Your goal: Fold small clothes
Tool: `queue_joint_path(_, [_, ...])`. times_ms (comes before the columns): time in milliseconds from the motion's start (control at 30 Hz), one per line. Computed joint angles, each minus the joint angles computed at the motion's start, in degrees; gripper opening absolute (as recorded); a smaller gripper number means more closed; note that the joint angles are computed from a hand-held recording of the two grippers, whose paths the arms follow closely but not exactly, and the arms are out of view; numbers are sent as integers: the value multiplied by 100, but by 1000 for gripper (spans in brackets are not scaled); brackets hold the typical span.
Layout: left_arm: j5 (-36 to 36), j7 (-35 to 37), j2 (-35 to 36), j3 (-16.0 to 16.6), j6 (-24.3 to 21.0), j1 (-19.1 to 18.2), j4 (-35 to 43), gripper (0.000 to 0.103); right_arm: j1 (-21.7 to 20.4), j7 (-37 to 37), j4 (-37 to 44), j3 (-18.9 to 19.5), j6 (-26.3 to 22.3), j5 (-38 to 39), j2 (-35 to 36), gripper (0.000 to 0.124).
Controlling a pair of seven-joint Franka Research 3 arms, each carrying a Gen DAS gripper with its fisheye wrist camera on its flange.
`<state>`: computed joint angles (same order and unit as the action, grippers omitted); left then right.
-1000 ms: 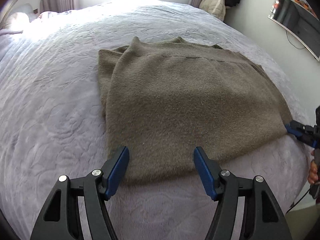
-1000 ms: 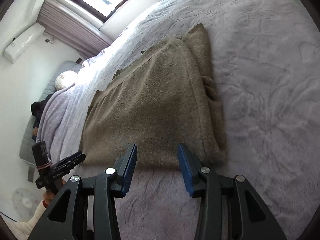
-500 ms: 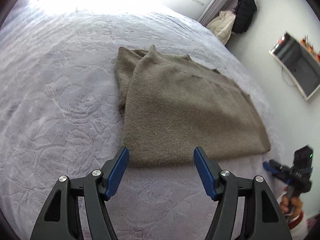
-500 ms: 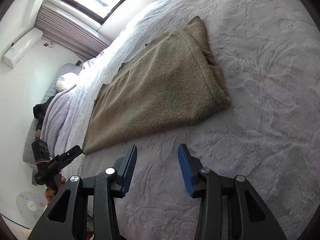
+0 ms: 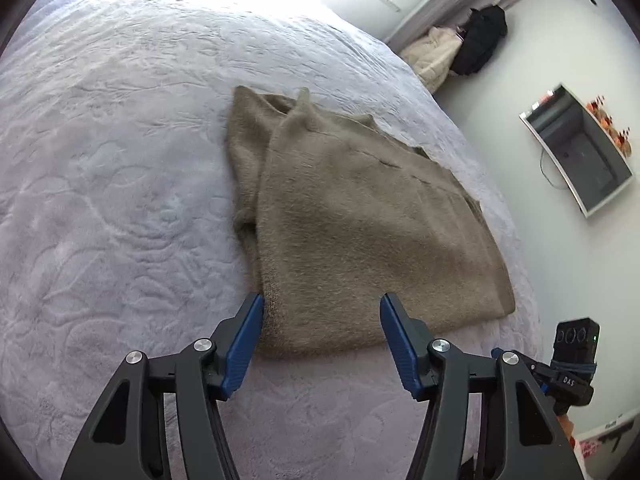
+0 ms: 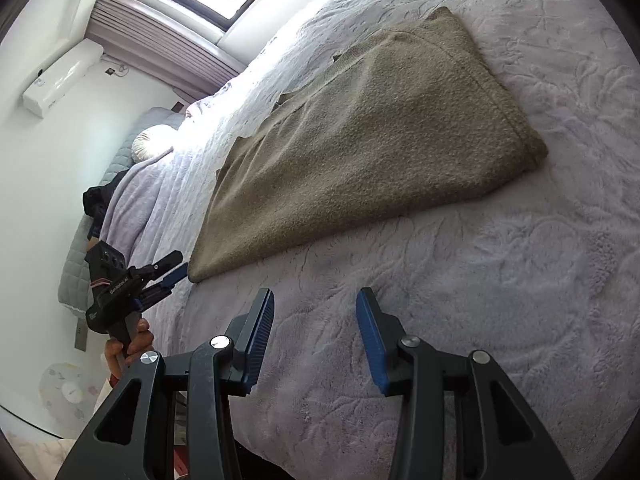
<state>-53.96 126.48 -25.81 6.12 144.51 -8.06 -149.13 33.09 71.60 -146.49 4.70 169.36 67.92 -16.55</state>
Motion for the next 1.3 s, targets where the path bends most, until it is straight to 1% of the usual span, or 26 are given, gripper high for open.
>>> queue_joint_path(33, [87, 8, 59, -47, -2, -7, 38, 57, 2, 37, 17, 16, 0, -18, 41, 47])
queue_joint_path(67, [226, -76, 91, -140, 72, 19, 39, 30, 19, 26, 5, 15, 13, 26, 44, 47])
queue_joint_path(100, [458, -266, 121, -237, 109, 80, 42, 17, 70, -42, 14, 5, 44, 161, 50, 47])
queue_joint_path(133, [556, -379, 127, -255, 149, 92, 31, 12, 122, -150, 32, -9, 58, 317, 51, 47])
queue_joint_path(200, [516, -389, 29, -165, 265, 52, -77, 12, 129, -208, 65, 30, 45, 385, 56, 47])
queue_joint_path(333, [972, -641, -79, -123, 432, 131, -291, 12, 95, -78, 71, 107, -20, 182, 58, 47])
queue_joint_path(400, [911, -590, -111, 41, 426, 43, -377, 12, 134, -156, 133, 90, -28, 292, 132, 47])
queue_joint_path(467, [810, -588, -174, 107, 519, -18, -459, 12, 157, -249, 169, 92, -38, 445, 195, 47])
queue_joint_path(567, [976, -1001, -334, -63, 794, 10, -625, 12, 118, -221, 182, 169, -29, 433, 252, 47])
queue_joint_path(633, [1389, -1417, -484, -247, 918, 79, -750, 12, 90, -135, 175, 221, -5, 300, 272, 47])
queue_joint_path(733, [2063, -2085, -671, -502, 898, 218, -873, 12, 107, -114, 176, 220, 11, 281, 296, 46])
queue_joint_path(800, [2376, -2401, -773, -541, 815, 220, -929, 12, 136, -188, 185, 208, 40, 400, 319, 46])
queue_joint_path(933, [2846, -2844, -978, -570, 955, 138, -1129, 12, 112, -161, 191, 238, 62, 373, 339, 46])
queue_joint_path(967, [2947, -2962, -1002, -565, 974, 127, -1155, 27, 110, -121, 178, 254, 70, 338, 327, 46])
queue_joint_path(1000, [2959, -3018, -1010, -486, 1002, 34, -1167, 44, 114, -106, 173, 255, 74, 323, 325, 46])
queue_joint_path(1033, [2933, -3027, -1064, -366, 1081, -90, -1220, 85, 115, -81, 170, 257, 74, 301, 321, 46])
queue_joint_path(1067, [2981, -3127, -1136, -353, 1214, -127, -1298, 103, 121, -77, 155, 251, 75, 303, 306, 46])
queue_joint_path(1100, [3129, -3320, -1240, -479, 1406, -54, -1410, 103, 126, -77, 148, 244, 75, 302, 300, 46])
queue_joint_path(1133, [3266, -3415, -1270, -530, 1439, -43, -1434, 103, 128, -75, 147, 238, 73, 293, 300, 46])
queue_joint_path(1300, [4039, -3958, -1292, -834, 1361, 143, -1474, 103, 130, 61, 134, 263, 123, 175, 313, 46])
